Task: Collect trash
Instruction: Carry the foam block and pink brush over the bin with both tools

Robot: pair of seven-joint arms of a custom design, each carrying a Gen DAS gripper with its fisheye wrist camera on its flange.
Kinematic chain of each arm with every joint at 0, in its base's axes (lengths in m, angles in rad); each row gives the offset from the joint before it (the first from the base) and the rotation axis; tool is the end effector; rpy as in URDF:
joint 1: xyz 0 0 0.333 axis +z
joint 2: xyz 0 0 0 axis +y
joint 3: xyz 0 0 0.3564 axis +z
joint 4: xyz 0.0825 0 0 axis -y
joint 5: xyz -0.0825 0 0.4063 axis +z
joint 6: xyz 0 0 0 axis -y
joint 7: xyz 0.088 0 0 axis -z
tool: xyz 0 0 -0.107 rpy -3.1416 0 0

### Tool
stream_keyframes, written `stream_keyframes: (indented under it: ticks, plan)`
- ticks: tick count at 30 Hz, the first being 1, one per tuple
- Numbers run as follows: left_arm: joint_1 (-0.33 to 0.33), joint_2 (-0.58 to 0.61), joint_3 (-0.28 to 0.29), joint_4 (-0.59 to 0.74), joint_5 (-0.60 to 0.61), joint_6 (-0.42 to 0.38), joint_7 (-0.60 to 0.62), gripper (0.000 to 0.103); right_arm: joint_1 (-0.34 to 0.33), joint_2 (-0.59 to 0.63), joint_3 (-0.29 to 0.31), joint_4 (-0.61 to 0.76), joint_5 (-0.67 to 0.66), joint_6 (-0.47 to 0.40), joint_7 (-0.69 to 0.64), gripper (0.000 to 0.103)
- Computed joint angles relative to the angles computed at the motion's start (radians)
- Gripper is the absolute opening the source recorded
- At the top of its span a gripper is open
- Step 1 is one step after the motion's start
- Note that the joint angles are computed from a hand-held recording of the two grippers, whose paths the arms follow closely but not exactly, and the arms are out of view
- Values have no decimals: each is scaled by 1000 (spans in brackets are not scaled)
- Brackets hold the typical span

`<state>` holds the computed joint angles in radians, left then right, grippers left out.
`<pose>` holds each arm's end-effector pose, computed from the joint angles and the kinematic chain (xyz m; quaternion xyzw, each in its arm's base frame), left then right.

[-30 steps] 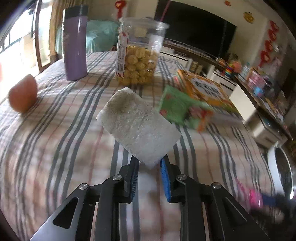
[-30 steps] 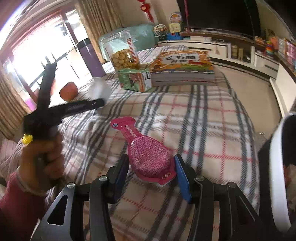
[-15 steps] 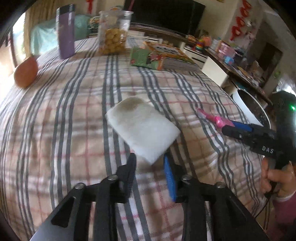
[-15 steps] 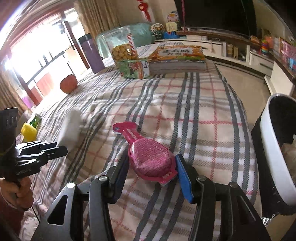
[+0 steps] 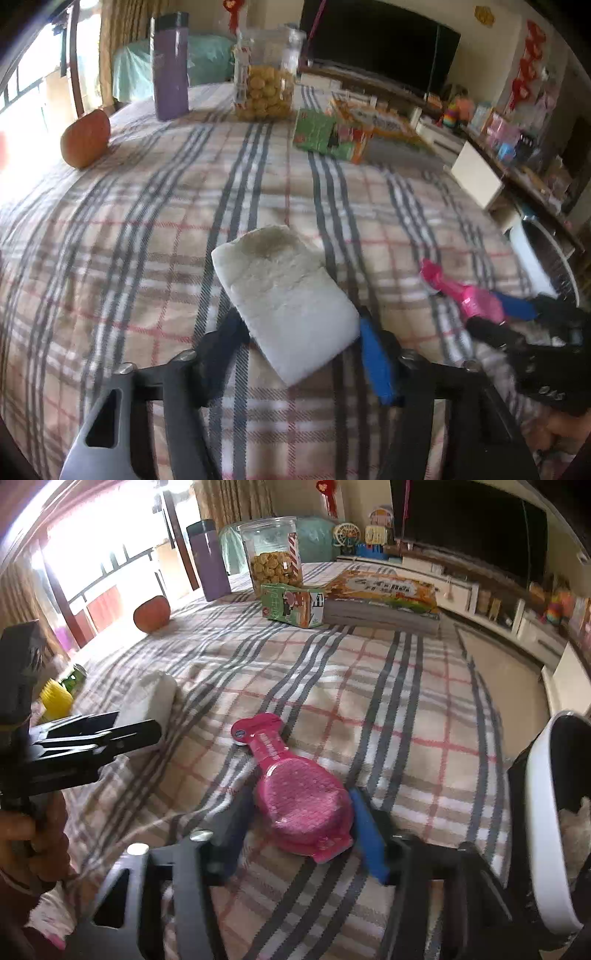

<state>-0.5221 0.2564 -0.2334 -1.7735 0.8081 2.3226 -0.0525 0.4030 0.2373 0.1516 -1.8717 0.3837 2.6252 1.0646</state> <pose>0.5188 -0.4517 0.4822 -0.7888 0.5185 -0.2481 0.2177 0.5896 0.3456 0.4729 -0.8794 0.3766 -0.0637 0.2841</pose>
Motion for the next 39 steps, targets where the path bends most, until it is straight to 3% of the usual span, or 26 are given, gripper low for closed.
stream_keyframes:
  ticks: [16, 27, 39]
  plan:
    - [-34, -19, -26, 21, 49, 48, 71, 55, -39, -127, -9, -116, 180, 42, -11, 50]
    - [-89, 73, -21, 170, 10, 25, 210, 55, -61, -207, -37, -180, 261, 62, -32, 50]
    - [-155, 206, 21, 368, -46, -6, 354, 55, -91, -241, -69, -207, 227, 90, 7, 50]
